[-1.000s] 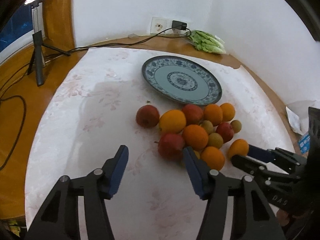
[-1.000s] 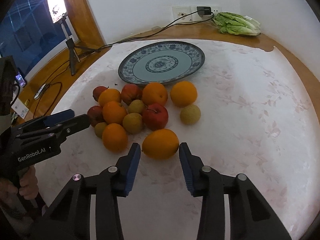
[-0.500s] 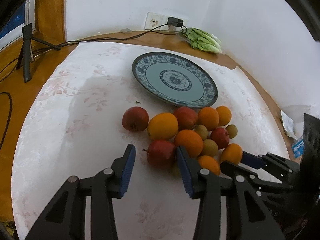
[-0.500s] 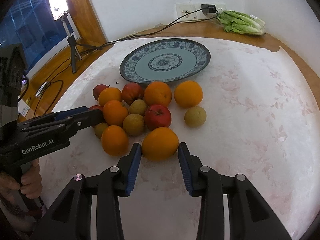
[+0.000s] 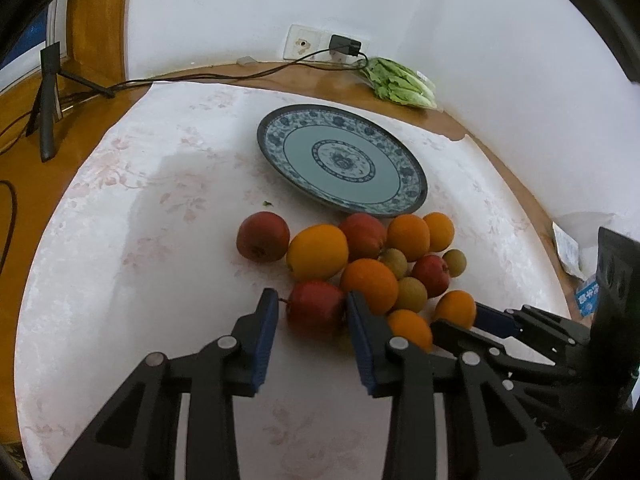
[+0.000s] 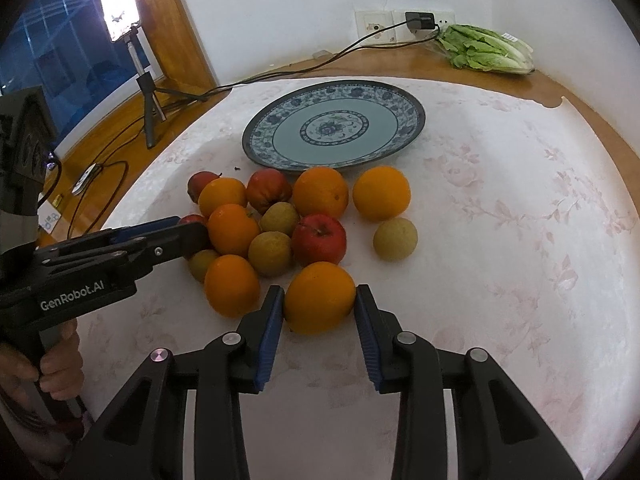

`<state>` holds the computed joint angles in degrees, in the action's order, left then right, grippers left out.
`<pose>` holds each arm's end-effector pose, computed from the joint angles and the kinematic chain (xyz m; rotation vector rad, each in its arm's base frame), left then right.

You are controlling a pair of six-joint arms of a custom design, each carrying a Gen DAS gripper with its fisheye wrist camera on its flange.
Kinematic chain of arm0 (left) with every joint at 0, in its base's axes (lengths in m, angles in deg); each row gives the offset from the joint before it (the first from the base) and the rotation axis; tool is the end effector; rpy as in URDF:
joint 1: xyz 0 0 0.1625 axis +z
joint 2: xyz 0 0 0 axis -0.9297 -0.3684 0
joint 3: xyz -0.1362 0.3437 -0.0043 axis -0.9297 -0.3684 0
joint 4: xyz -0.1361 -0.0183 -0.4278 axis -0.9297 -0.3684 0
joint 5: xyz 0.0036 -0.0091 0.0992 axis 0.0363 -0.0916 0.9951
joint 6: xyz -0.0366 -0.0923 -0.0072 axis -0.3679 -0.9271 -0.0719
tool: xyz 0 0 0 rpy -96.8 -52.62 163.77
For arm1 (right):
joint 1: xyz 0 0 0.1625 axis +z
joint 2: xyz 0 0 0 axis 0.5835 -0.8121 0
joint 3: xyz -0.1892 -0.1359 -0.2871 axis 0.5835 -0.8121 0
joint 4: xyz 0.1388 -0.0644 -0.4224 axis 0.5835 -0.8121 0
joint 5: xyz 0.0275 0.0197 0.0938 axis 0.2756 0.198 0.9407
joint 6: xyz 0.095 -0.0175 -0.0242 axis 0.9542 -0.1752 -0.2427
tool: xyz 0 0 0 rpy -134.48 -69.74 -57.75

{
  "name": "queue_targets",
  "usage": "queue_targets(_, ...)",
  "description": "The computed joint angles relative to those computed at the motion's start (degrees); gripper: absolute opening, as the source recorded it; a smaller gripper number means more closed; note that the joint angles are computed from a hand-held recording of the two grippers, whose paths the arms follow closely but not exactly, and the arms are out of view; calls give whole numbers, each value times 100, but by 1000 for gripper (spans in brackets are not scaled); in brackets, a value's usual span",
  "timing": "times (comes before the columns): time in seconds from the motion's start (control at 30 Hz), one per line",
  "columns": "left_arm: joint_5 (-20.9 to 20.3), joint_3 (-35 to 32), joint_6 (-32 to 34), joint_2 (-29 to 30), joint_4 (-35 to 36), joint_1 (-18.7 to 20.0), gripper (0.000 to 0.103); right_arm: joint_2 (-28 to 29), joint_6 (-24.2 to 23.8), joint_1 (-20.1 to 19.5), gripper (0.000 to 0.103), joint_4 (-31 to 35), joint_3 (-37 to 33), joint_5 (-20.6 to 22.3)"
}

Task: Organize fruits
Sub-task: 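Grasp a large orange with the right tool while the left tool grasps a red apple, then carry the orange and apple onto the patterned plate with both tools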

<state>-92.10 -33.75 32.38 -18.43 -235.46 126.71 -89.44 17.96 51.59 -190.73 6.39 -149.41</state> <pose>-0.2626 -0.8130 0.0136 0.1158 2.4537 -0.8726 0.0702 -0.8339 0.2182 0.8803 -2.5908 0.3982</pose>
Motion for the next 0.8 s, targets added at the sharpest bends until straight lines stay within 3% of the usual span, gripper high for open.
queue_targets(0.43,118,382,162,-245,-346,-144,35,-304,-109,17,37,-287,404,190)
queue_targets(0.8,283,42,331,-170,-113,-263,35,-405,-112,71,37,-148,256,360)
